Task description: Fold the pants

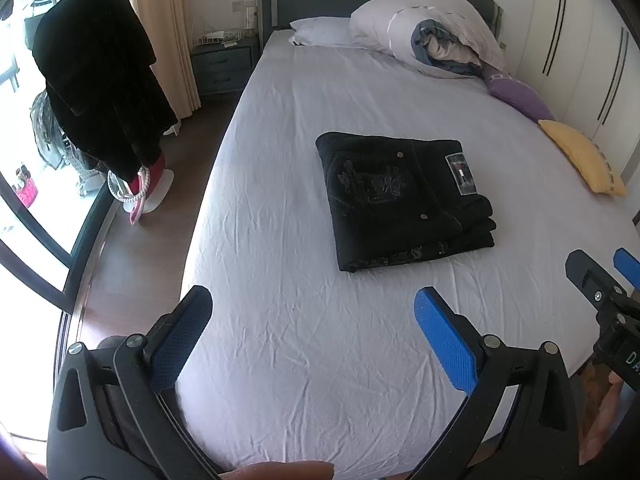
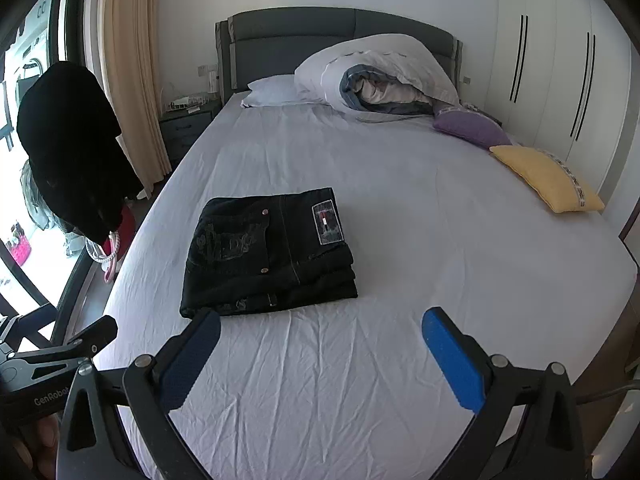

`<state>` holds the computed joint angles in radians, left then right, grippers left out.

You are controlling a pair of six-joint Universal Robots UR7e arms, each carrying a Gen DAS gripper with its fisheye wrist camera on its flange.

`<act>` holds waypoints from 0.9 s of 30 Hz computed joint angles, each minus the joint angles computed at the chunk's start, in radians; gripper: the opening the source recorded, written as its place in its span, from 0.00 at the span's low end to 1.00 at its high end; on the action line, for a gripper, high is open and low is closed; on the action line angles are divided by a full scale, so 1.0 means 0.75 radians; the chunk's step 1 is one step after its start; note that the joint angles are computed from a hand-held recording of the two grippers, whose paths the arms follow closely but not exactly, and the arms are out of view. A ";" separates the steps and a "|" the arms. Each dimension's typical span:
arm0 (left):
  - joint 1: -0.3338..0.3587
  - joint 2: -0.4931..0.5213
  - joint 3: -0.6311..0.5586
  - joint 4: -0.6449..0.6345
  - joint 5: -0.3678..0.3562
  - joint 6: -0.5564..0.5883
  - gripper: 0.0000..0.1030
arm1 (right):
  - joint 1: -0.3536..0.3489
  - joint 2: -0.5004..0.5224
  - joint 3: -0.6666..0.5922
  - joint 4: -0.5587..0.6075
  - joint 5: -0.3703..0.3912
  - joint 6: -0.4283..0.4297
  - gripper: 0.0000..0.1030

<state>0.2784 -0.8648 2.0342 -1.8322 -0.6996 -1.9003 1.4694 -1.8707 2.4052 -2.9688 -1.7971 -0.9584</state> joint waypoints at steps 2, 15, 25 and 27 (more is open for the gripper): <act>0.002 0.003 0.002 -0.007 -0.001 0.001 1.00 | -0.002 0.003 0.001 -0.001 -0.001 0.000 1.00; 0.006 0.010 0.010 -0.027 -0.005 0.000 1.00 | -0.007 0.014 0.012 -0.011 -0.007 -0.004 1.00; 0.005 0.011 0.011 -0.030 -0.005 -0.001 1.00 | -0.009 0.017 0.014 -0.012 -0.007 -0.006 1.00; 0.005 0.010 0.012 -0.032 -0.005 0.001 1.00 | -0.009 0.017 0.015 -0.012 -0.008 -0.006 1.00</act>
